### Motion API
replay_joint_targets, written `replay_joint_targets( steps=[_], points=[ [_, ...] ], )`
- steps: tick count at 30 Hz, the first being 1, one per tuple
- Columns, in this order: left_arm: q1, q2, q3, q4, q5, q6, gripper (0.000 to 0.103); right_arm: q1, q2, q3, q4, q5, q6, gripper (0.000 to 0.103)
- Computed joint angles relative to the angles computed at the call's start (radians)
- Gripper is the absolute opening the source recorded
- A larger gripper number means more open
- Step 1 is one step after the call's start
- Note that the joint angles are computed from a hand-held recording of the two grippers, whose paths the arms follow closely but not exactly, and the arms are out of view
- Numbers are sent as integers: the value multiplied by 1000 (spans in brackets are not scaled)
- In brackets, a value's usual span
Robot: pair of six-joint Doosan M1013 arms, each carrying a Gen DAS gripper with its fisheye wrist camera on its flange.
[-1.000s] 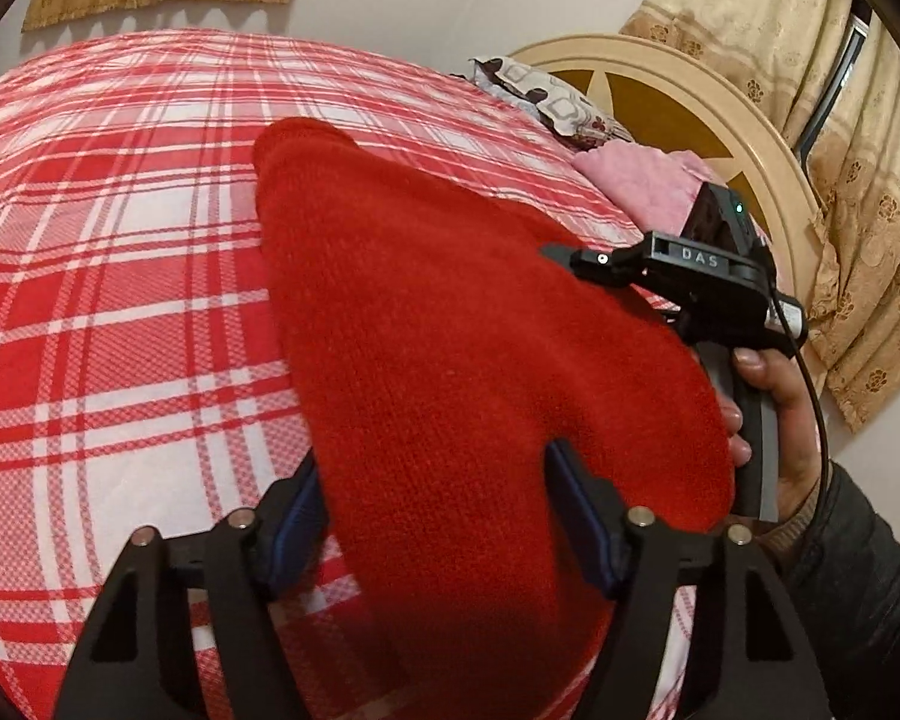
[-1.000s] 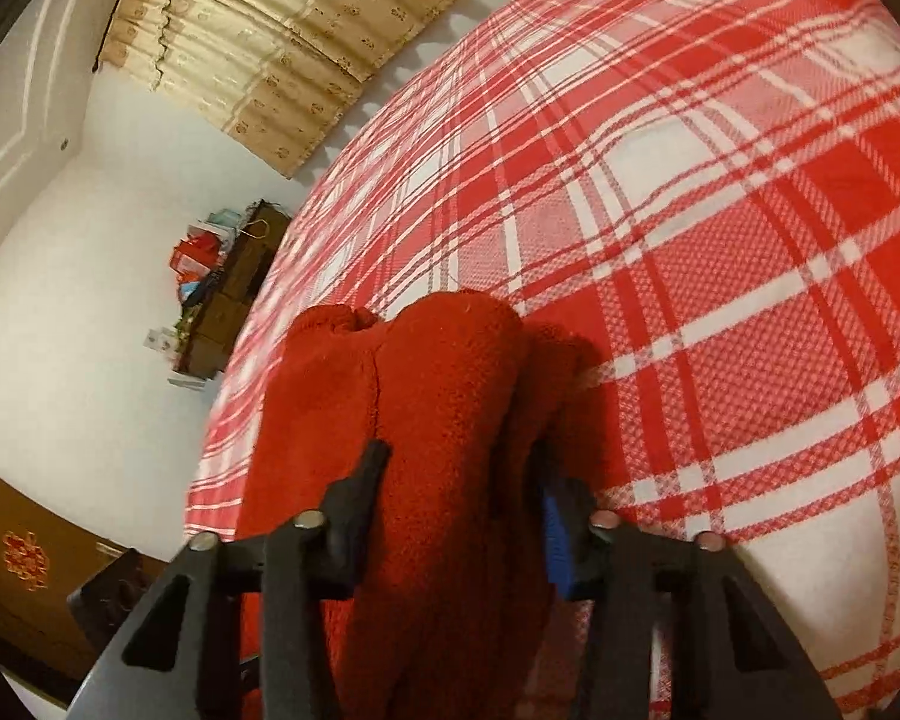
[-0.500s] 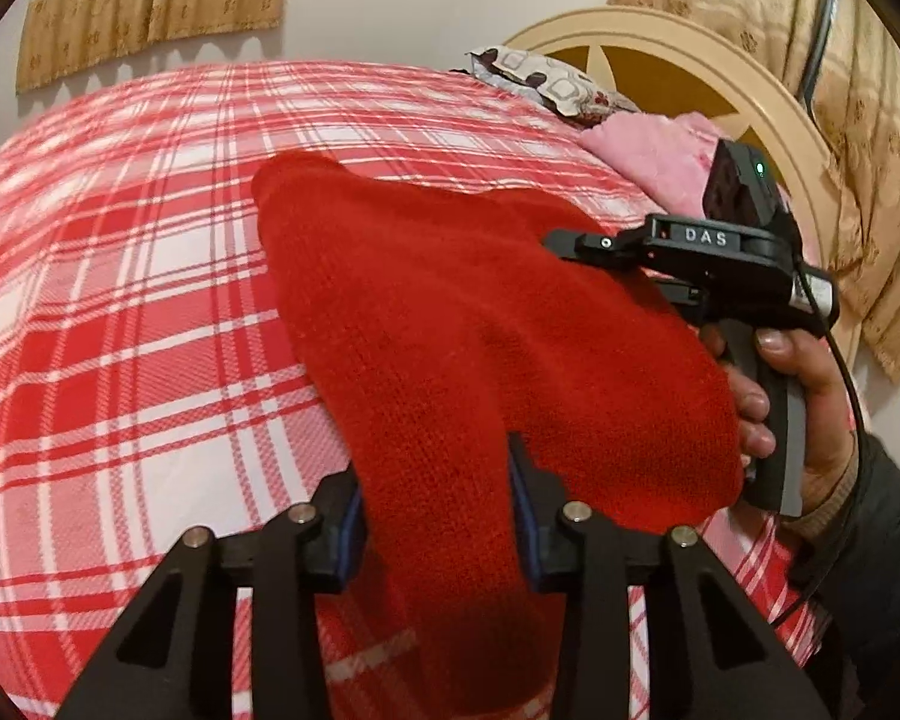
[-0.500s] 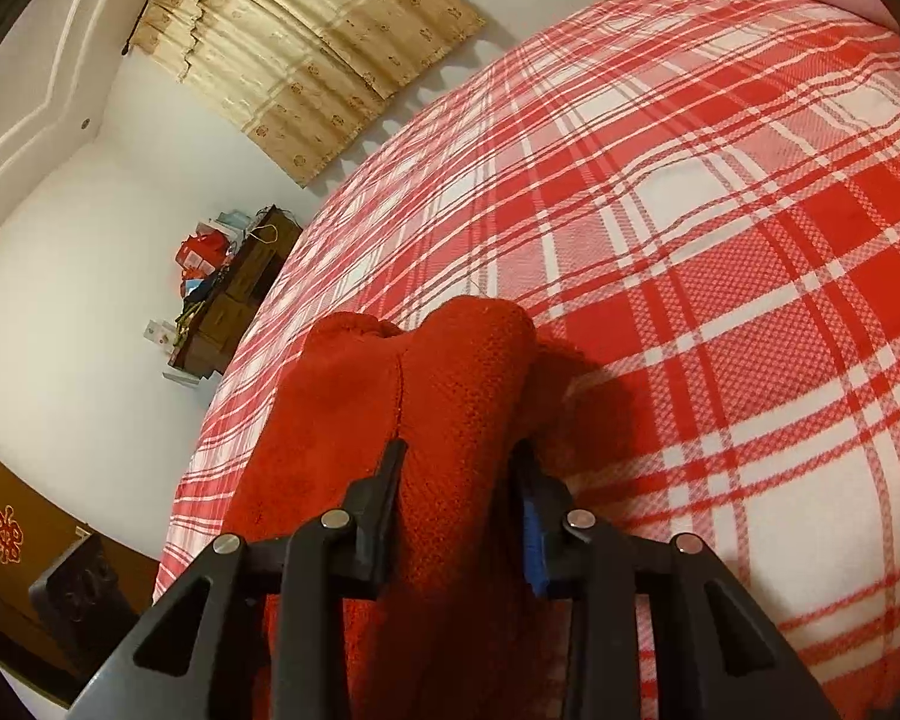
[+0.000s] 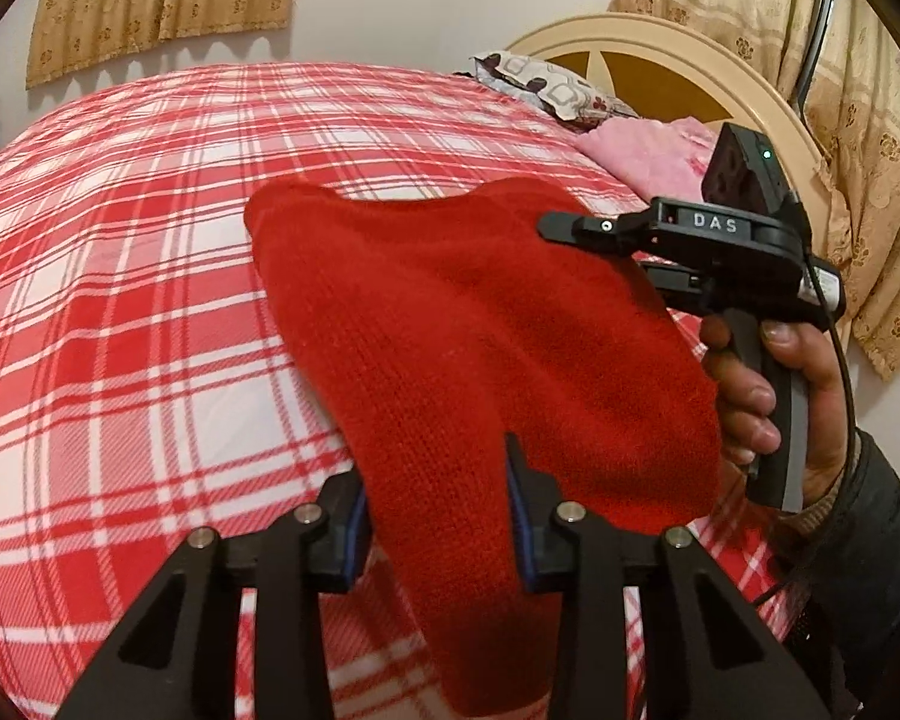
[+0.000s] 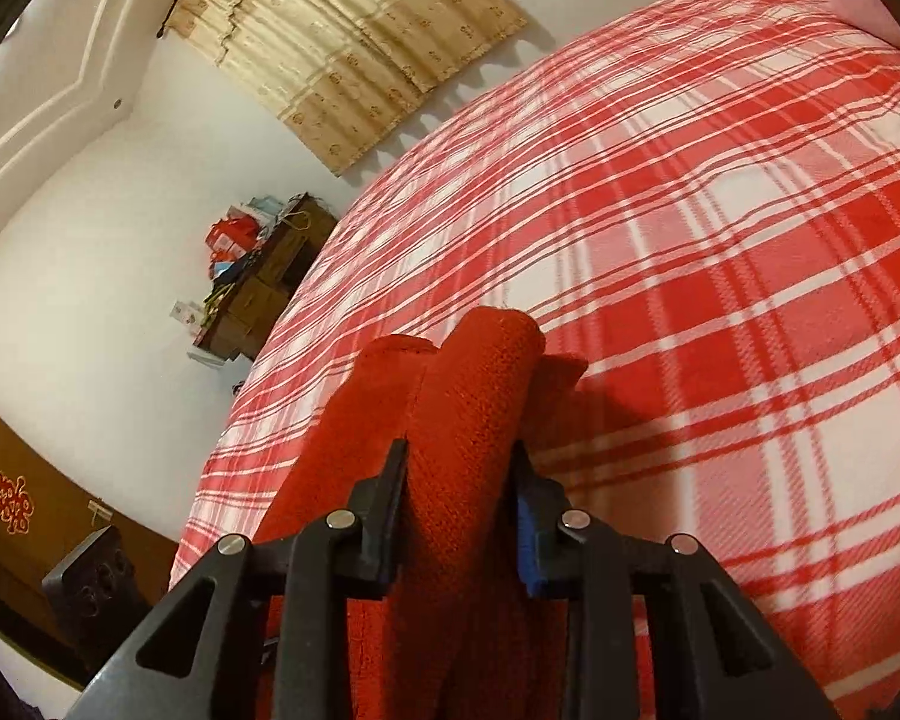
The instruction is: Fold small clothes
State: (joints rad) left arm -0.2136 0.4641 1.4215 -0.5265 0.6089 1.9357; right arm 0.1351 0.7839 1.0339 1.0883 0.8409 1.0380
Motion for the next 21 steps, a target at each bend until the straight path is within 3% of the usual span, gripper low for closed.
replay_joint_targets(
  steps=[18,21],
  points=[
    [55,-99,133,32,-66,-72,38,65,15,-13,88,91,-51,27],
    [64,-116,152,49,-81,-89,38,81,25,-35,84,107,-51,18]
  ],
)
